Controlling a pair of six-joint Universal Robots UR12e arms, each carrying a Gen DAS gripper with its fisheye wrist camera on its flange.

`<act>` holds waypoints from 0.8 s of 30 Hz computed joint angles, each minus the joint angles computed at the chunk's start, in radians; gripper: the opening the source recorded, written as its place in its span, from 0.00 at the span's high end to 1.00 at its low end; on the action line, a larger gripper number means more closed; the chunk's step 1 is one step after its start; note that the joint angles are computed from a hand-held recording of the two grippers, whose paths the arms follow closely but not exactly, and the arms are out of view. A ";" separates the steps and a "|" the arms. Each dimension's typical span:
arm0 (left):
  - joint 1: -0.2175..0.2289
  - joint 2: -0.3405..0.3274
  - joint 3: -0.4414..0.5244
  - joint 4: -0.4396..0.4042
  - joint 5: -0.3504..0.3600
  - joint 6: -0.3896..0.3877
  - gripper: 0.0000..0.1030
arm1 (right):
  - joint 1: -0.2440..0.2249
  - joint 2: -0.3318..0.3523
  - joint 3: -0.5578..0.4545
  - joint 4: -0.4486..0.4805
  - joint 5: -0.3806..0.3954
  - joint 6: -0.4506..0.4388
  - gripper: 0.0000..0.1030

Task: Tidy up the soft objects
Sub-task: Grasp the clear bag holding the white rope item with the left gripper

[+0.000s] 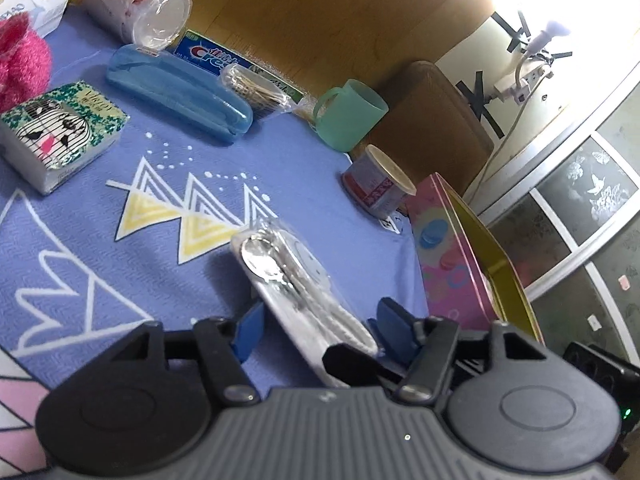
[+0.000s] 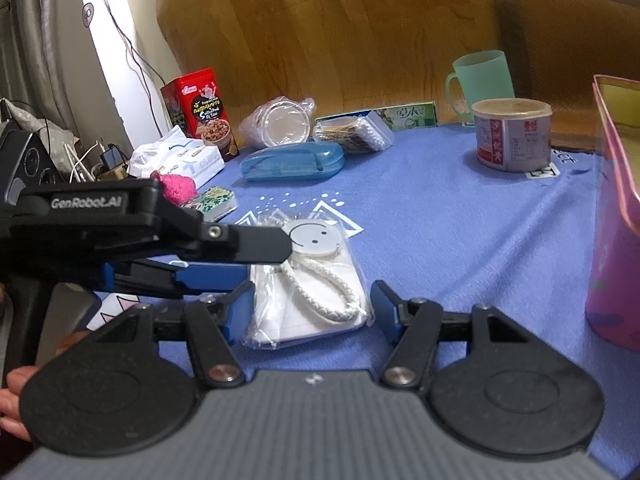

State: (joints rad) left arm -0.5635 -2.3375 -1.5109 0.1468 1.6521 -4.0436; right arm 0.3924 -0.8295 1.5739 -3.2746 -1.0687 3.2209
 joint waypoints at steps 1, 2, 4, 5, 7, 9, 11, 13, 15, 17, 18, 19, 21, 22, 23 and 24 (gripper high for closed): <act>-0.002 -0.001 0.002 -0.002 0.004 0.001 0.46 | -0.002 0.000 0.001 0.000 0.005 0.004 0.37; -0.003 -0.002 0.002 -0.003 0.008 -0.002 0.50 | -0.003 -0.001 0.002 0.000 0.008 0.005 0.36; -0.002 0.000 0.000 -0.007 0.010 -0.012 0.54 | -0.004 -0.002 0.004 0.001 0.011 0.002 0.35; 0.000 0.003 -0.005 -0.006 0.008 -0.016 0.58 | -0.004 -0.002 0.004 0.005 0.015 -0.003 0.32; 0.002 0.004 -0.009 -0.005 0.006 -0.024 0.61 | -0.004 -0.003 0.001 0.019 0.028 -0.023 0.27; 0.004 0.006 -0.015 0.004 0.002 -0.029 0.62 | -0.002 -0.006 0.001 0.030 0.026 -0.050 0.25; 0.004 0.005 -0.018 0.012 -0.001 -0.031 0.63 | 0.004 -0.008 0.003 0.034 0.009 -0.072 0.25; 0.006 0.006 -0.021 0.016 -0.008 -0.032 0.63 | 0.009 -0.010 0.003 0.039 -0.012 -0.096 0.25; 0.008 0.007 -0.025 0.024 -0.015 -0.035 0.63 | 0.015 -0.013 0.004 0.045 -0.032 -0.124 0.24; 0.009 0.007 -0.028 0.032 -0.021 -0.036 0.63 | 0.018 -0.013 0.003 0.050 -0.046 -0.144 0.23; 0.010 0.007 -0.030 0.035 -0.023 -0.036 0.63 | 0.019 -0.014 0.003 0.053 -0.053 -0.152 0.23; 0.010 0.007 -0.031 0.037 -0.024 -0.036 0.63 | 0.021 -0.013 0.001 0.056 -0.059 -0.157 0.21; 0.011 0.007 -0.033 0.043 -0.028 -0.038 0.63 | 0.024 -0.013 0.000 0.059 -0.074 -0.170 0.19; 0.011 0.007 -0.035 0.046 -0.029 -0.038 0.63 | 0.025 -0.013 -0.001 0.063 -0.078 -0.180 0.17; 0.012 0.007 -0.036 0.048 -0.030 -0.039 0.63 | 0.027 -0.015 -0.001 0.066 -0.081 -0.187 0.15; 0.012 0.007 -0.035 0.048 -0.030 -0.039 0.63 | 0.027 -0.015 -0.001 0.070 -0.080 -0.193 0.14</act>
